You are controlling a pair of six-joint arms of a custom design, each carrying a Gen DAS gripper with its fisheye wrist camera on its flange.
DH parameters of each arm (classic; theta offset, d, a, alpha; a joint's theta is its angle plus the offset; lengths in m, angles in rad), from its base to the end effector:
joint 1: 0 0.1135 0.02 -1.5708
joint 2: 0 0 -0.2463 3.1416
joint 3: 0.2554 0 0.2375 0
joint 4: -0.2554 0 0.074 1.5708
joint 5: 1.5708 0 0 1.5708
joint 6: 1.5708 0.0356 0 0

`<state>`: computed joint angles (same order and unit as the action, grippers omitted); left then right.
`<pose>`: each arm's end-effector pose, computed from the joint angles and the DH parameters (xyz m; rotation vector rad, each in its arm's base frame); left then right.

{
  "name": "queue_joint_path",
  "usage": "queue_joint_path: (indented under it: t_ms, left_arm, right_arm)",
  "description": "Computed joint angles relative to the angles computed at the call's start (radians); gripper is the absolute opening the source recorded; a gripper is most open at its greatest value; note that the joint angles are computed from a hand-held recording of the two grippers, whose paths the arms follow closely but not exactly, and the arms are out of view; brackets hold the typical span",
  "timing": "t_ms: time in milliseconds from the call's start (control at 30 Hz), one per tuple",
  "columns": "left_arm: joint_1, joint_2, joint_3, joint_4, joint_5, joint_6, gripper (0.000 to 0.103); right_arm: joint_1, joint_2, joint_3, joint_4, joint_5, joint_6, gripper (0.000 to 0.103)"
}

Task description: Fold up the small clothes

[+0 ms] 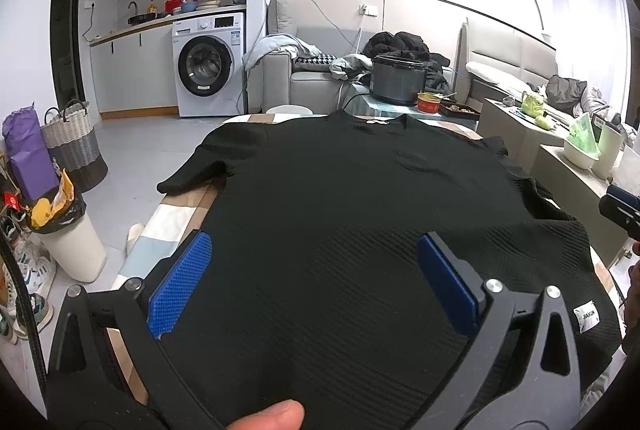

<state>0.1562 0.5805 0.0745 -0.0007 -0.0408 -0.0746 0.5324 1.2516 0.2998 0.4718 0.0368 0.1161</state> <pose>0.1380 0.0232 0.1365 -0.2641 2.0615 0.0923 0.1920 0.1116 0.1444 -0.4052 2.0303 0.3641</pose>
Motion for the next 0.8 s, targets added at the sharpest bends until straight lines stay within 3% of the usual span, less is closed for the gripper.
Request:
queue_joint_path:
  t_ms: [800]
  left_arm:
    - [0.050,0.039,0.013,0.022,0.030,0.010,0.102]
  right_arm:
    - [0.001,-0.046,-0.011,-0.045,0.025,0.019,0.103]
